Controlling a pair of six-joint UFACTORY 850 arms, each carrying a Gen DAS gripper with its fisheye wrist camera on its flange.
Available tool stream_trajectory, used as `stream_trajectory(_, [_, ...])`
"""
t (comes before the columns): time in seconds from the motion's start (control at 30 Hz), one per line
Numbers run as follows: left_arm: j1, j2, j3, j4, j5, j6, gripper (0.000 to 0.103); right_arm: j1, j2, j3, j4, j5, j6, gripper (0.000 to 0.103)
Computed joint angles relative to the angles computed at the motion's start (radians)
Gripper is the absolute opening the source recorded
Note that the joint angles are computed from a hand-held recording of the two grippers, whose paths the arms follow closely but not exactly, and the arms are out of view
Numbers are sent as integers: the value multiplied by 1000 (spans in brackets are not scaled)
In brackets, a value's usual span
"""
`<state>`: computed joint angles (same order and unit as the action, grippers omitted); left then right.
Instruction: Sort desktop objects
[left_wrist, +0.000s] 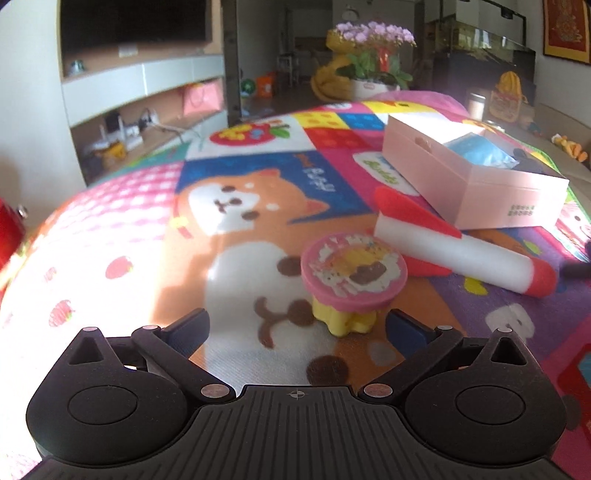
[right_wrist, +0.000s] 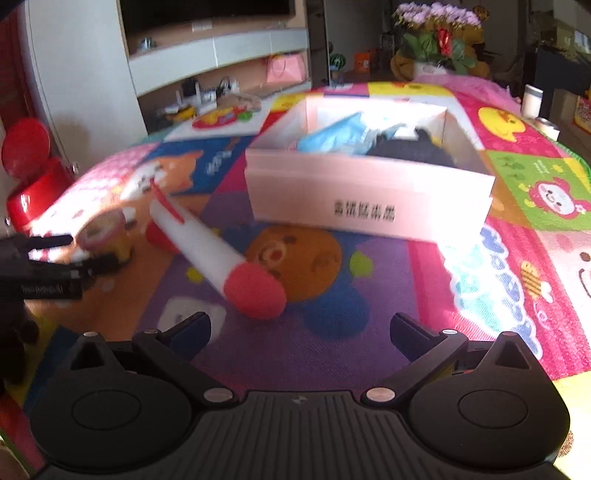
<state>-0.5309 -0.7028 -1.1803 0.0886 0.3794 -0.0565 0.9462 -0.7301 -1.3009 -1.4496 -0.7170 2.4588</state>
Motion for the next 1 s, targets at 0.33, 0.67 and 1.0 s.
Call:
stream_trajectory(0.33, [-6, -2, 3, -24, -4, 20, 103, -62, -103, -167, 223, -111, -387, 57])
stream_trajectory(0.67, [-9, -1, 4, -38, 0, 25, 103, 5, 37, -19, -108, 67, -80, 73])
stream_trajectory(1.0, [-12, -1, 3, -66, -1, 55, 103, -49, -148, -282, -47, 194, -350, 50])
